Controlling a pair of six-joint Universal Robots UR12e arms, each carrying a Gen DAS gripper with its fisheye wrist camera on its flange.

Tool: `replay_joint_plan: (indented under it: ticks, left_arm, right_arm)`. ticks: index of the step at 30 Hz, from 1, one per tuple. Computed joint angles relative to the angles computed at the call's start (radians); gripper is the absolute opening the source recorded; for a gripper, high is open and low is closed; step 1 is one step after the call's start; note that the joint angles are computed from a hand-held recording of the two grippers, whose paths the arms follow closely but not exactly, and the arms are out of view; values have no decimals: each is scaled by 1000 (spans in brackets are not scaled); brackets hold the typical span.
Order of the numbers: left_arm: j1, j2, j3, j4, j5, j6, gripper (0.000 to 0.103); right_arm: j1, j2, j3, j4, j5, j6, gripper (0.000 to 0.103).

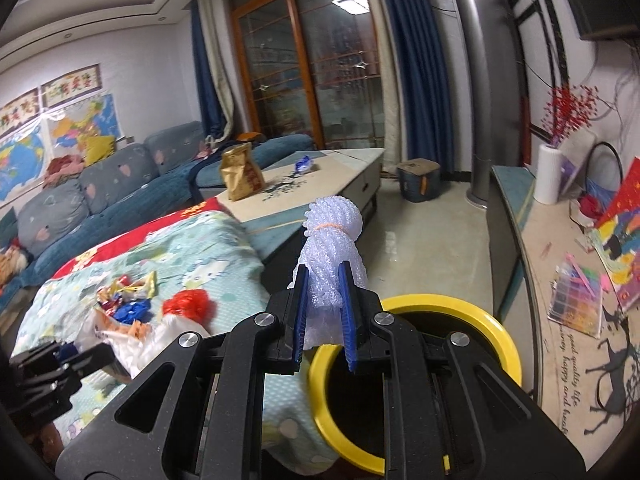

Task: Collect trash
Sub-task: 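Carry the white bag and mesh net to the yellow bin and release both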

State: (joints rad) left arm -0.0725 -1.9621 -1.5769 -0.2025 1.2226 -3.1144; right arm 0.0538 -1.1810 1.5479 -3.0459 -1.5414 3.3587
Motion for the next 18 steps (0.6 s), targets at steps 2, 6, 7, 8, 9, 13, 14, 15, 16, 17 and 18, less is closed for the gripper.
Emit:
replay_joint_plan:
  ticks: [2, 6, 7, 8, 9, 13, 14, 15, 16, 17, 18]
  left_arm:
    - [-10, -7, 11, -14, -1, 13, 27]
    - [-33, -19, 28, -37, 7, 46, 27]
    - [-37, -21, 31, -43, 9, 53, 27]
    - [-41, -24, 33, -47, 11, 59, 27]
    - [-46, -27, 37, -56, 12, 67, 27]
    - [-70, -41, 50, -76, 28, 110, 27]
    - [-75, -45, 54, -81, 32, 120, 27]
    - [-82, -49, 58, -87, 37, 134, 27]
    - [-88, -54, 63, -91, 43, 145, 27]
    - [-93, -57, 66, -94, 48, 153, 27]
    - [-98, -61, 70, -99, 54, 163, 27]
  right_arm:
    - [-7, -1, 2, 6, 1, 13, 11]
    - [-22, -10, 20, 11, -5, 42, 11]
    - [-23, -10, 20, 15, -7, 47, 11]
    - [-26, -12, 23, 18, -9, 53, 11]
    - [-32, -14, 28, 21, -9, 61, 11]
    - [-46, -19, 37, 38, -16, 93, 11]
    - [-49, -20, 39, 43, -16, 98, 11]
    - [-53, -22, 42, 48, -19, 105, 11]
    - [-56, -22, 43, 55, -20, 113, 11]
    - [-60, -22, 43, 62, -20, 121, 11]
    - [-64, -23, 45, 68, -22, 132, 11]
